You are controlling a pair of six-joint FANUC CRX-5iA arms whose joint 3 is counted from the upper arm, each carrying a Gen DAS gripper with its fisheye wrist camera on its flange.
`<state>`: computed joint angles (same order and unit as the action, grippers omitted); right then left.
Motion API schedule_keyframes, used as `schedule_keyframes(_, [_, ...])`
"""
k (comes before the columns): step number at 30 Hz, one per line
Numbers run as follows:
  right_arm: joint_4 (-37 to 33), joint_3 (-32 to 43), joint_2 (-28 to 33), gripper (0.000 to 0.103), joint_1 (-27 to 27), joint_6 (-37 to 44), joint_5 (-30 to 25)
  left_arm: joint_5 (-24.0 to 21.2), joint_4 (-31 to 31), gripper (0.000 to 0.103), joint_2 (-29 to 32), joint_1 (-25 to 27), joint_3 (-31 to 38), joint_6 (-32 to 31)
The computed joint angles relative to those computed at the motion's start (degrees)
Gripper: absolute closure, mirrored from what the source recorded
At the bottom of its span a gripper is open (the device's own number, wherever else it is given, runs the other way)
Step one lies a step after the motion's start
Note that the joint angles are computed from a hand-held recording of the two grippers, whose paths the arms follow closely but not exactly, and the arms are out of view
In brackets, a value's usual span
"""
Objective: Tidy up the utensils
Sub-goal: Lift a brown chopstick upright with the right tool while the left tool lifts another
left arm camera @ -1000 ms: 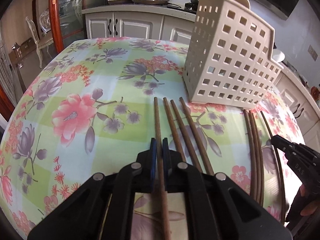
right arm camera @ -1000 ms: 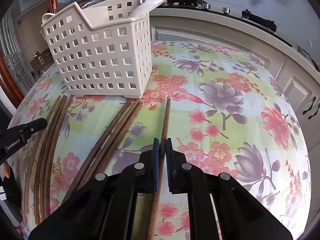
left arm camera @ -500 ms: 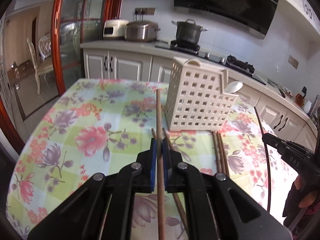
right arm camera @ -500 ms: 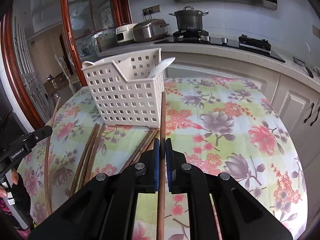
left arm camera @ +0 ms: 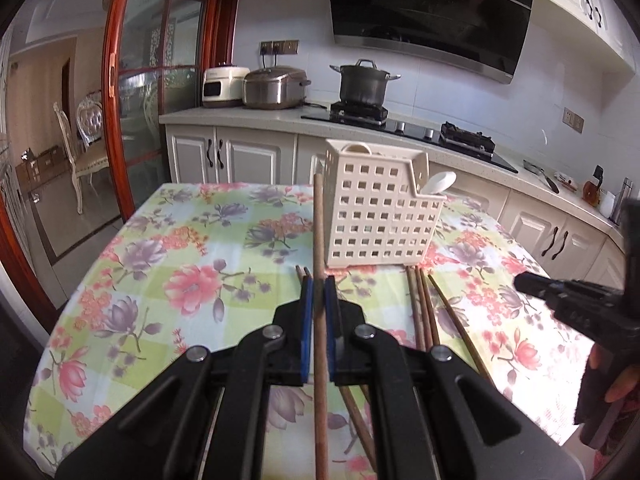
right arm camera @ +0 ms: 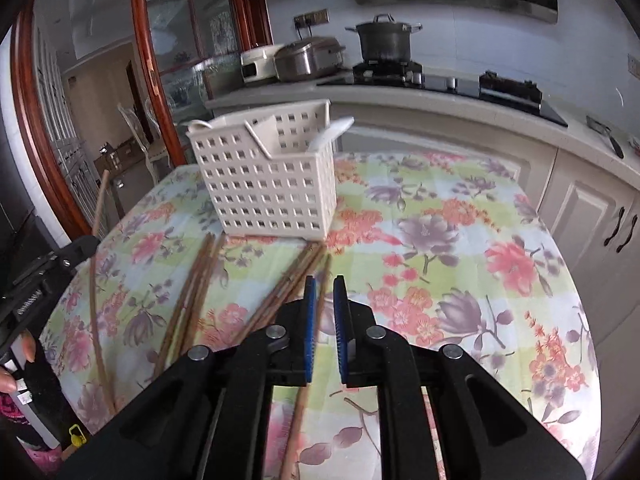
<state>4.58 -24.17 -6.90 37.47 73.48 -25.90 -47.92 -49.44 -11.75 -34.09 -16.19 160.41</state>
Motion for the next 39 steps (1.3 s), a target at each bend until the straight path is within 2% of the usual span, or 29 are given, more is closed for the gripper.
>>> schedule_keyframes(1, [-1.76,1.22,1.64,0.056,-0.31,1.65,-1.23,0.65,0.81,0.097,0.13,0.64,-0.26,-0.48])
schedule_keyframes(2, [-3.42,2.46,3.26,0.050,-0.67,3.35,-2.23,0.94,1.18,0.097,0.31,0.91,-0.40,-0.79])
schedule_keyframes(3, [-2.71,2.94,4.61,0.050,-0.52,3.15,-2.80,1.35,1.58,0.097,0.39,1.20,-0.60,-1.28])
schedule_keyframes(10, [-0.70,5.87,9.81,0.065,1.52,4.28,-4.94,-0.94,-1.62,0.097,0.75,-0.70,0.43,0.13])
schedule_keyframes(11, [1.21,6.04,10.61,0.070,2.12,2.93,-5.62,-0.78,-1.55,0.097,0.65,-0.52,0.37,0.10])
schedule_keyframes(13, [5.05,5.88,11.94,0.074,3.00,-0.56,-5.47,-0.55,-1.52,0.097,0.55,-0.29,0.17,0.25])
schedule_keyframes(15, [5.89,6.87,13.23,0.075,3.25,-1.18,-5.76,0.12,-1.01,0.097,0.47,0.31,-0.18,0.00])
schedule_keyframes(18, [11.61,6.75,14.67,0.077,4.29,-5.38,-5.57,0.97,-0.37,0.097,0.57,0.92,-0.45,-0.45])
schedule_keyframes(19, [11.46,7.22,14.85,0.083,4.55,-5.39,-6.25,1.27,-0.24,0.097,0.52,1.03,-0.54,-0.53])
schedule_keyframes(20, [10.88,7.50,15.02,0.096,4.67,-5.13,-6.58,1.41,-0.21,0.097,0.51,1.03,-0.58,-0.55])
schedule_keyframes(21, [11.99,6.73,14.86,0.096,4.85,-6.37,-5.93,1.63,-0.10,0.097,0.42,1.12,-0.66,-0.73])
schedule_keyframes(22, [11.97,6.07,14.53,0.096,4.80,-6.61,-5.11,1.73,-0.06,0.097,0.30,1.18,-0.73,-0.79])
schedule_keyframes(25, [2.04,5.91,11.60,0.096,3.01,0.13,-2.72,1.74,-0.24,0.097,-0.24,1.13,-0.94,-0.69])
schedule_keyframes(28, [2.15,1.85,6.21,0.097,2.75,0.37,2.34,1.29,-1.16,0.097,-0.95,0.50,-1.01,0.22])
schedule_keyframes(32, [10.52,-4.89,-0.77,0.097,2.92,-6.52,9.63,-0.57,-3.45,0.097,-1.86,-1.64,-0.54,1.99])
schedule_keyframes(39, [23.68,-12.96,-9.38,0.097,2.11,-18.60,15.47,-4.31,-6.70,0.097,-2.98,-5.89,0.30,3.62])
